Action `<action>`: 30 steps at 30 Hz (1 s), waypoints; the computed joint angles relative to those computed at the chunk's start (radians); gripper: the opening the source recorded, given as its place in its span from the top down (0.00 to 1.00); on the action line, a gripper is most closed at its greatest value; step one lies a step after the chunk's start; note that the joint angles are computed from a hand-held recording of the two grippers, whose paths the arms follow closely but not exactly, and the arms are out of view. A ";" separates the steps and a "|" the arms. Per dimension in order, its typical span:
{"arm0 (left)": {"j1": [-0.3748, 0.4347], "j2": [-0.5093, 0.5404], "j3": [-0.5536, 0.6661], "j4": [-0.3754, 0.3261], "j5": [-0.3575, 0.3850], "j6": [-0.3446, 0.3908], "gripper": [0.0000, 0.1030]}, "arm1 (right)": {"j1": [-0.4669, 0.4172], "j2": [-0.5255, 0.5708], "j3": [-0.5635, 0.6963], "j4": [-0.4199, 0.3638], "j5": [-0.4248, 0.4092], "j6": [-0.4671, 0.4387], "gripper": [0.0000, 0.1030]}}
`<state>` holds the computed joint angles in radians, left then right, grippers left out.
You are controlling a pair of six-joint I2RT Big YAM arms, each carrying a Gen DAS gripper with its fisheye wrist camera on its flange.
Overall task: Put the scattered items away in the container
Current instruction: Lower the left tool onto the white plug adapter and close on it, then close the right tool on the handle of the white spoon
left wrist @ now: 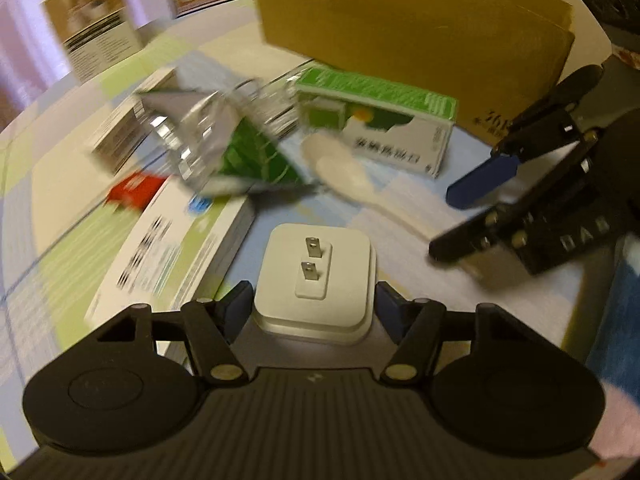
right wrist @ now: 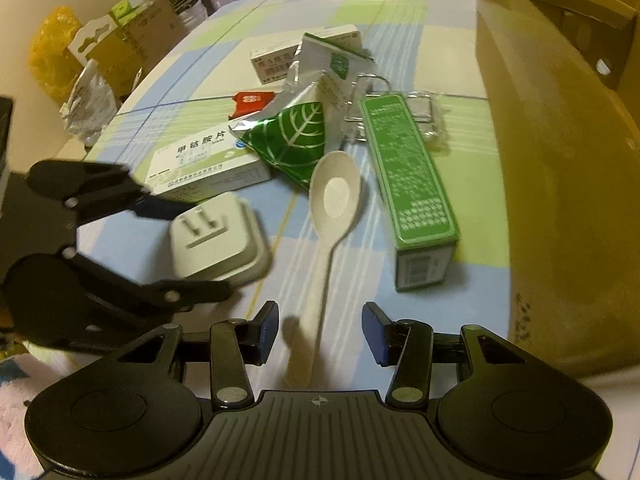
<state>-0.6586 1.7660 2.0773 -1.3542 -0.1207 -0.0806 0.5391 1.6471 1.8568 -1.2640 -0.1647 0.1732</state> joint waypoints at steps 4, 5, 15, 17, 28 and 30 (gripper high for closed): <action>-0.001 -0.039 -0.050 -0.001 -0.051 -0.091 0.40 | 0.009 0.036 0.040 0.004 0.028 -0.005 0.57; 0.002 -0.045 -0.058 0.003 -0.056 -0.116 0.40 | 0.013 0.044 0.047 0.010 0.040 -0.005 0.57; 0.006 -0.079 -0.113 0.066 -0.073 -0.193 0.38 | 0.049 0.080 0.051 0.114 0.178 0.031 0.57; 0.007 -0.083 -0.119 0.075 -0.075 -0.195 0.38 | 0.053 0.083 0.046 0.139 0.201 0.034 0.57; 0.007 -0.093 -0.139 0.102 -0.067 -0.199 0.36 | 0.063 0.080 0.025 0.186 0.243 0.013 0.72; 0.007 -0.092 -0.138 0.104 -0.066 -0.197 0.36 | 0.062 0.077 0.027 0.175 0.233 0.011 0.72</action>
<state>-0.6517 1.6738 1.9392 -1.2504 -0.1871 -0.2781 0.6012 1.7242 1.8834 -1.0893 0.0681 0.1845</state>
